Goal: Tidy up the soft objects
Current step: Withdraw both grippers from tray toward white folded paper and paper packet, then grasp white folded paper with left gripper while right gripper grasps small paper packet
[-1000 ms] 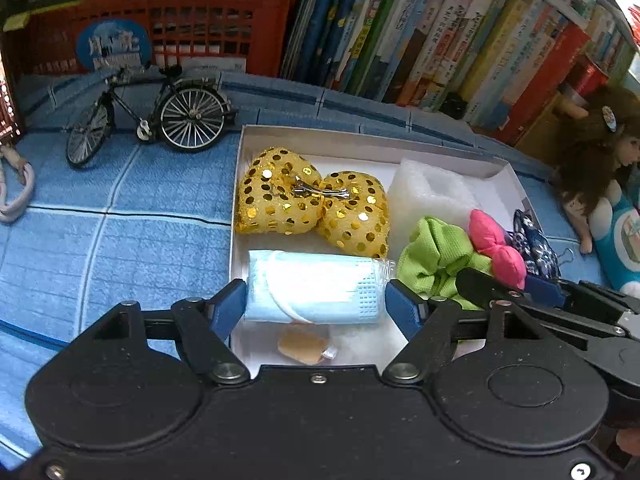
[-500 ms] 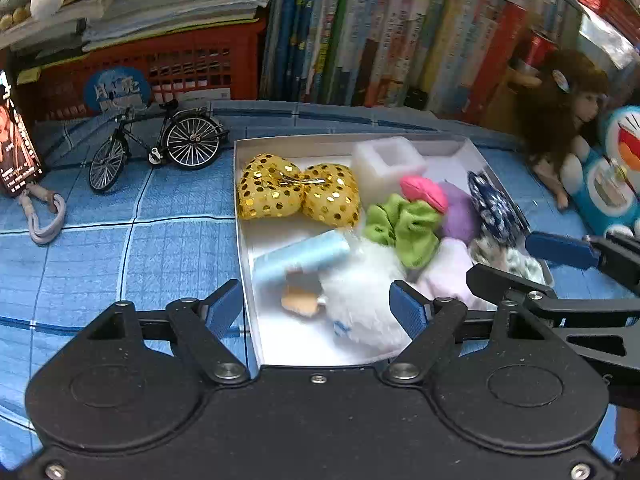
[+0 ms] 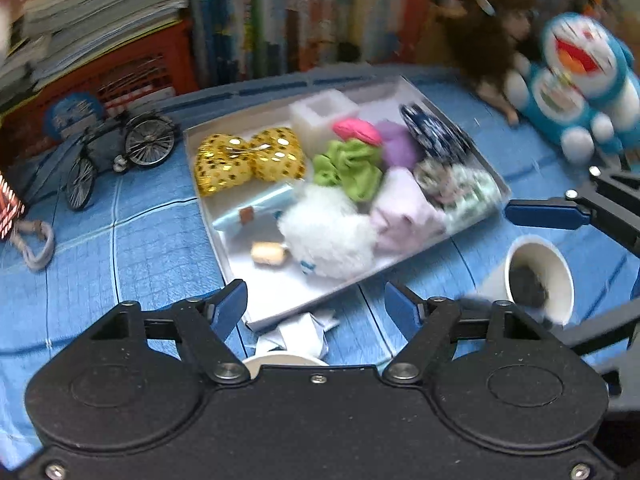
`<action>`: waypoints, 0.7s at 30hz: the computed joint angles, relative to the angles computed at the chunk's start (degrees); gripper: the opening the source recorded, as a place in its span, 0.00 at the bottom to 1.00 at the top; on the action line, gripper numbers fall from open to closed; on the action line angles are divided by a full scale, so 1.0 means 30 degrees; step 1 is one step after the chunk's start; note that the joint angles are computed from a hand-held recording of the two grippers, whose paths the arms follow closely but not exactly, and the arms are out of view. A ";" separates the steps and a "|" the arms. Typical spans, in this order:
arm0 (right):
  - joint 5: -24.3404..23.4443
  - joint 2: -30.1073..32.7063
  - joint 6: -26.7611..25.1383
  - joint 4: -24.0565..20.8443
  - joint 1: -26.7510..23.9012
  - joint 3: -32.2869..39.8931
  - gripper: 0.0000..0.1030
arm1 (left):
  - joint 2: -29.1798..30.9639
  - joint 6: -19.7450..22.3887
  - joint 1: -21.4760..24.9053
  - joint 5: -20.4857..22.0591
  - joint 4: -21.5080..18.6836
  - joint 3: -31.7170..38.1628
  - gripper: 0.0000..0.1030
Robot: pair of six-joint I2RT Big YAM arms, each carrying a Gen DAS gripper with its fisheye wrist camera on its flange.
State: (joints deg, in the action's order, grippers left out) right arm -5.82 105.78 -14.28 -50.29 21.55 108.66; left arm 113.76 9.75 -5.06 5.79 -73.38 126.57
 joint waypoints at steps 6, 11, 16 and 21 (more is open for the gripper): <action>0.0479 -0.1064 -0.3623 0.0027 0.0714 -0.1965 0.78 | 0.0391 0.4547 -0.0841 -0.1317 -0.1945 0.0682 0.64; 0.0458 -0.1823 -0.6103 0.1138 0.0955 -0.3463 0.81 | 0.0687 0.7664 -0.1713 -0.2743 -0.2961 0.0837 0.62; -0.0871 -0.2713 -0.8779 0.1723 0.1029 -0.4779 0.81 | 0.1550 0.8808 -0.2378 -0.4614 -0.3935 0.1546 0.61; -0.0958 -0.3309 -1.0215 0.2730 0.1247 -0.6158 0.81 | 0.1626 0.9727 -0.2905 -0.7167 -0.3085 0.0717 0.60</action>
